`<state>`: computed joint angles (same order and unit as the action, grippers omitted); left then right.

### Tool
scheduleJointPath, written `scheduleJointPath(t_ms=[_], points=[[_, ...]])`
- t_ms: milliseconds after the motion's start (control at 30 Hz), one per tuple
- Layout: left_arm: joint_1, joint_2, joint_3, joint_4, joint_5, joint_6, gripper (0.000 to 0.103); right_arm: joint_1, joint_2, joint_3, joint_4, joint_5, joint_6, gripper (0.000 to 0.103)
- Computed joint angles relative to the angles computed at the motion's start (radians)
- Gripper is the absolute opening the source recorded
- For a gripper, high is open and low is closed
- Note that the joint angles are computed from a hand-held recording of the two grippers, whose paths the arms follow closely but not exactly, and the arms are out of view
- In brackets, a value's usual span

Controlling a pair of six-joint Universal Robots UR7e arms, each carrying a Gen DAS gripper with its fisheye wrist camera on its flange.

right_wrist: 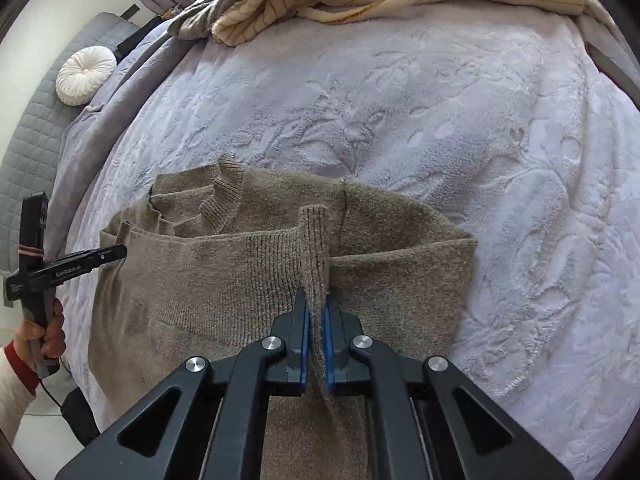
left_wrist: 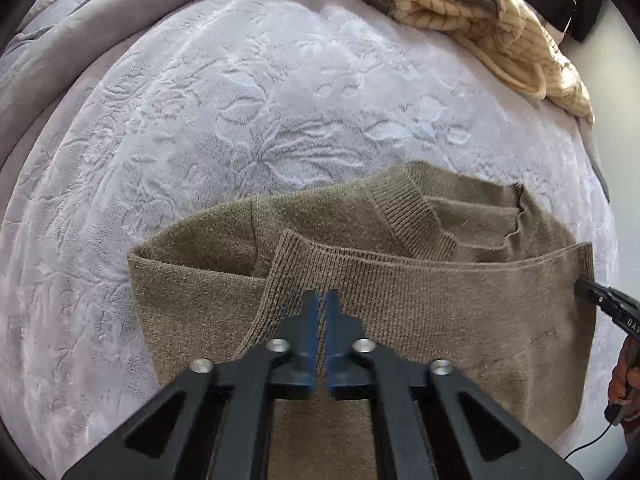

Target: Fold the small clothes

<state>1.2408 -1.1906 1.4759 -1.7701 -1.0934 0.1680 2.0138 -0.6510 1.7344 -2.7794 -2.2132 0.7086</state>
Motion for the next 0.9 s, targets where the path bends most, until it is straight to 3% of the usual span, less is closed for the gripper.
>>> scheduleJointPath(t_ms=[133, 267, 467, 667, 900], points=[[-0.007, -0.008, -0.044, -0.053, -0.065, -0.006, 0.0, 0.038, -0.002, -0.03, -0.026, -0.035, -0.066, 0.006], [-0.015, 0.024, -0.073, -0.054, -0.005, 0.002, 0.0, 0.028, 0.014, -0.077, -0.03, -0.048, -0.101, 0.006], [-0.001, 0.049, -0.079, 0.056, 0.064, -0.027, 0.0, 0.004, 0.027, -0.067, -0.034, -0.001, -0.091, 0.006], [0.009, 0.055, -0.077, 0.058, 0.058, -0.037, 0.001, -0.021, 0.013, -0.02, -0.097, 0.083, -0.086, 0.008], [-0.002, 0.058, -0.052, 0.05, 0.081, -0.051, 0.001, -0.039, 0.011, -0.006, -0.11, 0.112, -0.051, 0.01]])
